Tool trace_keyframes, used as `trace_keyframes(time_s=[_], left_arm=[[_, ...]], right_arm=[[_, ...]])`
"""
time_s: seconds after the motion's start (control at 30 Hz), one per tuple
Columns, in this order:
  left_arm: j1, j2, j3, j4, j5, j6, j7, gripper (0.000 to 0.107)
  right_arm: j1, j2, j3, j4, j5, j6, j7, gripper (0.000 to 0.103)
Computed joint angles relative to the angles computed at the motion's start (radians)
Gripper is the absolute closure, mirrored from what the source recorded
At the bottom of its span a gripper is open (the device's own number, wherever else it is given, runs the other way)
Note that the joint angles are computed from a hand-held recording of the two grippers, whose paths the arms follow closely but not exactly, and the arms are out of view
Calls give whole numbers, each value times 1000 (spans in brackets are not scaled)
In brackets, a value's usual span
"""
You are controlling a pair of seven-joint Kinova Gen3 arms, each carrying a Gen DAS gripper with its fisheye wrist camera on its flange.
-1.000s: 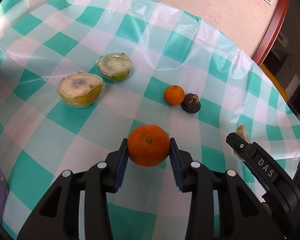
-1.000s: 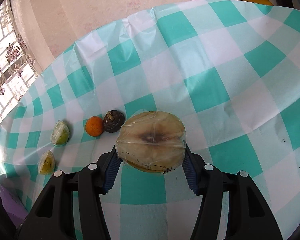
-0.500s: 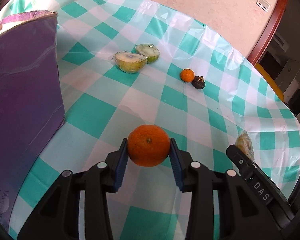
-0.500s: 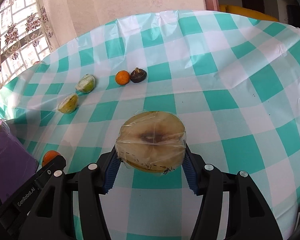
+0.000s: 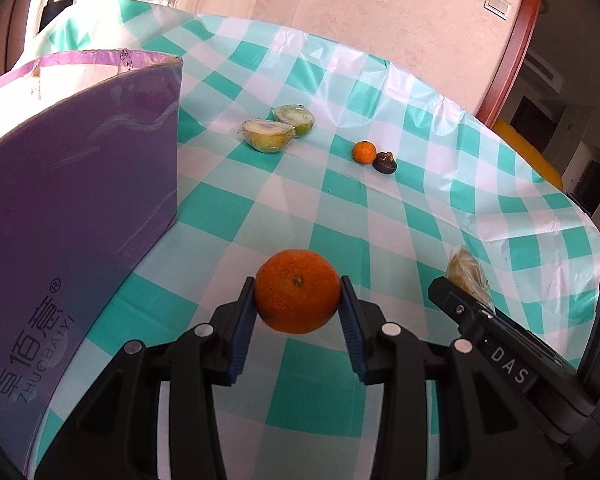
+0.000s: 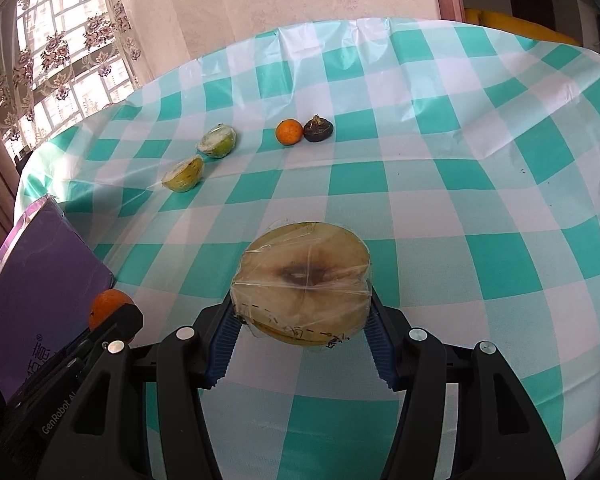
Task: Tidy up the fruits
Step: 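Carry the pomelo with the right tool while the left tool carries the orange over the box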
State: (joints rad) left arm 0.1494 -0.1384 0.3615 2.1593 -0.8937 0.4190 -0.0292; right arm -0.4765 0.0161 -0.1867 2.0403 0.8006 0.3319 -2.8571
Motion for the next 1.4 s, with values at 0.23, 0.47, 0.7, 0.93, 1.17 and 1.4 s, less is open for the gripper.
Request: trace_keyframes(time_s=[0.23,0.47,0.7,0.93,1.17,1.4], left_arm=[[-20,-101,137,58,-190,153,230,67],[-38,-271,253,70,-239,343,273,67],[-97,-428,255,34,-142,467,101,67],[-73,-505,68,-20,-4,515,-164,67],[-138,-581,-60,-32,62,529,-309,67],[-118,-548,-223,-76,187,592,-558,67]], right_arm=[[159,-43,-232,25,249,28,-262,47],[206,-83,-386,40,514,45,-468,47],[129,-109,-382,55,729,35,-636,47],[80,-108,-397,10,658,42,-524,47],[-9,-87,-409,-53,591,91,-395,47],[-40,8,-492,-200,412,143,-111,46]])
